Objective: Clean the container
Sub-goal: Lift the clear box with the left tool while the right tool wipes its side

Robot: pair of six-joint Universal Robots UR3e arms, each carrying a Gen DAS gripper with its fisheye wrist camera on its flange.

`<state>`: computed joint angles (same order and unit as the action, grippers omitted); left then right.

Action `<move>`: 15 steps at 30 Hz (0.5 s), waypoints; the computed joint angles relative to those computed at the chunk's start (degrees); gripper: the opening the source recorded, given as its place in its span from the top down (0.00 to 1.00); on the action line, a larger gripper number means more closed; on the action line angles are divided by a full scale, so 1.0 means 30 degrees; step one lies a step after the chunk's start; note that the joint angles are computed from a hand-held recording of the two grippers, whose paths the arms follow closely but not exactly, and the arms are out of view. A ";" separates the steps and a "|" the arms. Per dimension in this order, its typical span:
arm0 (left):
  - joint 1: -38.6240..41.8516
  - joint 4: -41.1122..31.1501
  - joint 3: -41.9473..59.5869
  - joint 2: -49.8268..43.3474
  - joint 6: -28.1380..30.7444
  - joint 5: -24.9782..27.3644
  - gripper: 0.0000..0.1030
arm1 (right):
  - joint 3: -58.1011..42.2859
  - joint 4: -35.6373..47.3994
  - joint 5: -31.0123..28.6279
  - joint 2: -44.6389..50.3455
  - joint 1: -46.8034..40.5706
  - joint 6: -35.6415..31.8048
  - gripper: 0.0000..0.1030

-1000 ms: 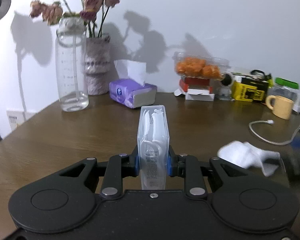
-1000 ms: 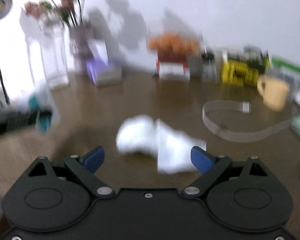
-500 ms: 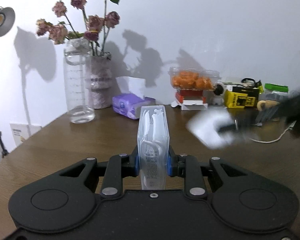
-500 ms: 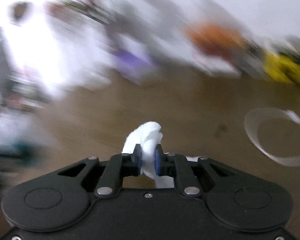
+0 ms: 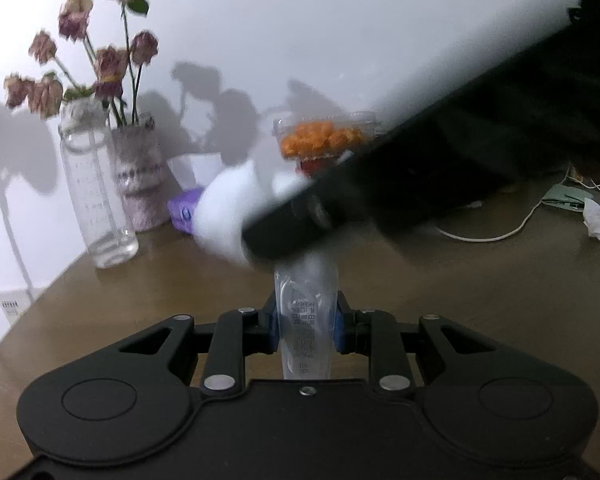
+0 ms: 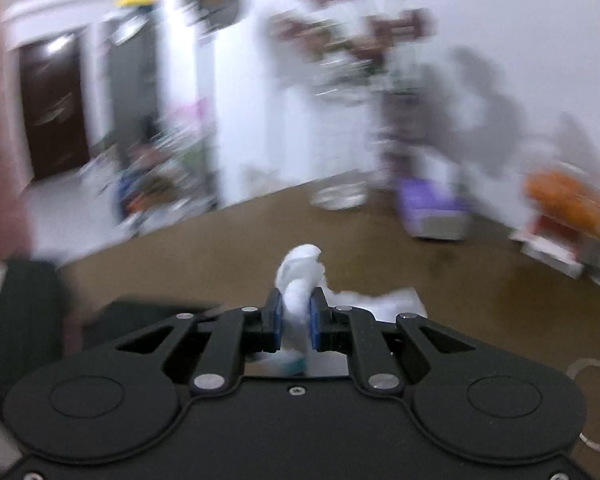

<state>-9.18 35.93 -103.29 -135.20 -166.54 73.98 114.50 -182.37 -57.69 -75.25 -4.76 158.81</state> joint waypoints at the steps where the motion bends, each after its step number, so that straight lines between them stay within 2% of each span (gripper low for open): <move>1: 0.0109 -0.0075 0.0024 -0.0012 -0.0191 0.0001 0.76 | 0.0465 0.0581 0.0314 -0.0494 -0.0008 -0.0891 0.86; 3: 0.0383 0.0034 -0.0246 0.0186 -0.0479 -0.0366 0.76 | 0.1569 -0.0614 0.0084 -0.0897 -0.0709 -0.0328 0.86; 5: 0.0884 -0.0115 -0.0581 0.0625 -0.0807 -0.1704 0.76 | 0.1136 -0.2523 -0.0814 0.0153 -0.1390 0.2534 0.86; 6: 0.1046 -0.0416 -0.0525 0.0798 -0.0972 -0.2094 0.76 | 0.0921 -0.2741 -0.0662 0.0451 -0.1787 0.3281 0.86; 8: 0.1189 -0.1114 -0.0209 0.0978 -0.1435 -0.2199 0.76 | 0.1206 -0.2545 0.1456 0.0424 -0.2393 0.3143 0.86; 11: 0.1466 -0.1388 0.0271 0.0751 -0.1594 -0.2314 0.76 | 0.3099 -0.2769 0.3859 -0.0349 -0.2751 0.1097 0.86; 14: 0.1948 -0.1141 -0.0020 0.0880 -0.2124 -0.3252 0.76 | 0.2793 -0.4083 0.2129 0.1277 -0.3103 0.2963 0.85; 15: 0.2016 -0.1233 -0.0018 0.0919 -0.2282 -0.3527 0.76 | 0.2527 -0.3908 0.2664 0.1790 -0.3472 0.3176 0.85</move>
